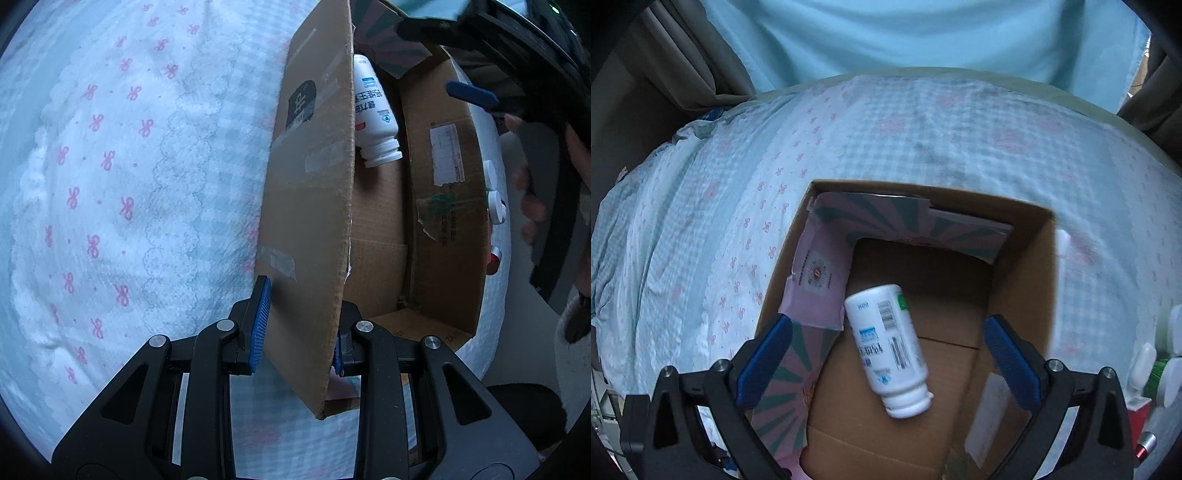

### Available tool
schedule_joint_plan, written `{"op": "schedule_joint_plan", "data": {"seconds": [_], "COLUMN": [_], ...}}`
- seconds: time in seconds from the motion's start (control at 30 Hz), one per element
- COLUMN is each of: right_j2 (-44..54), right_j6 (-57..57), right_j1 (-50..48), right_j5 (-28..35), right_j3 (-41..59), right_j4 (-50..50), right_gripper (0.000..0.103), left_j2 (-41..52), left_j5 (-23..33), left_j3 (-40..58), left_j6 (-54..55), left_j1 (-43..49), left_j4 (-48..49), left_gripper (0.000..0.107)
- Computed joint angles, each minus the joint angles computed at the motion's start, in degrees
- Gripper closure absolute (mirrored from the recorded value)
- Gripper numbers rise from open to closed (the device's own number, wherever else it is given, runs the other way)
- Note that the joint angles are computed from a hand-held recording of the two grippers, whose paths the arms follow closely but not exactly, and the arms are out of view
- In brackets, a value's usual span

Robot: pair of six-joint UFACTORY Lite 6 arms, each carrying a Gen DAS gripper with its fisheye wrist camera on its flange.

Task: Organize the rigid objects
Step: 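Carry the pill bottle over the box and release it inside, then move the right gripper to the silver-and-red jar and grasp it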

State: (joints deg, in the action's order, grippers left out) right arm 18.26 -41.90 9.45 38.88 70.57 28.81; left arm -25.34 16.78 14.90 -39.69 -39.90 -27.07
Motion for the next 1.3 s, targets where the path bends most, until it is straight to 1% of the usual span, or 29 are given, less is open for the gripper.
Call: {"op": "schedule_joint_plan", "data": {"seconds": [0.13,0.2,0.27,0.43,0.57,0.63,0.77,0.97,1.13,1.2,1.3], "right_j2": [-4.5,-6.8,-9.9,-16.5,-17.2,-16.7,-12.1,-3.6,6.1,10.1,19.7], "right_j6": [1.5,2.2,3.5,5.4,3.6,2.5,-1.5,-4.3,-7.3,-7.8,-7.6], "right_j1": [-1.5,-2.4,-3.3,-7.6,-15.8,-19.9,-30.9,-42.2,-49.9,-52.1,-55.5], "right_j5": [2.5,4.8,7.3,16.5,25.9,28.8,34.6,40.5,42.8,43.4,44.0], "right_j3": [-1.0,-0.5,0.0,5.0,13.3,16.8,26.3,40.0,50.4,54.2,63.7], "right_j4": [-2.5,-3.7,-5.4,-7.2,-5.4,-4.3,-2.1,-1.5,-1.1,-1.1,-2.6], "right_gripper": [0.000,0.000,0.000,0.000,0.000,0.000,0.000,0.000,0.000,0.000,0.000], "left_j2": [-0.8,-0.8,-0.2,1.3,2.7,3.7,4.8,5.8,3.9,3.6,3.2], "left_j5": [0.0,0.2,0.0,0.1,0.7,0.7,0.5,0.1,-1.0,-1.0,-0.8], "left_j3": [-0.4,-0.2,0.0,0.9,2.1,2.9,4.0,4.8,3.1,3.0,2.9], "left_j6": [-3.2,-5.7,-5.6,-2.5,-0.9,-1.5,-3.9,-10.2,-15.5,-19.5,-25.7], "left_j1": [-0.7,-1.4,-1.5,-0.8,0.1,0.0,-0.6,-2.4,-3.4,-4.1,-5.6], "left_j4": [2.3,4.5,4.6,2.5,2.0,3.2,5.7,10.9,13.5,16.5,21.3], "left_gripper": [0.083,0.083,0.083,0.083,0.083,0.082,0.082,0.082,0.082,0.082,0.082]}}
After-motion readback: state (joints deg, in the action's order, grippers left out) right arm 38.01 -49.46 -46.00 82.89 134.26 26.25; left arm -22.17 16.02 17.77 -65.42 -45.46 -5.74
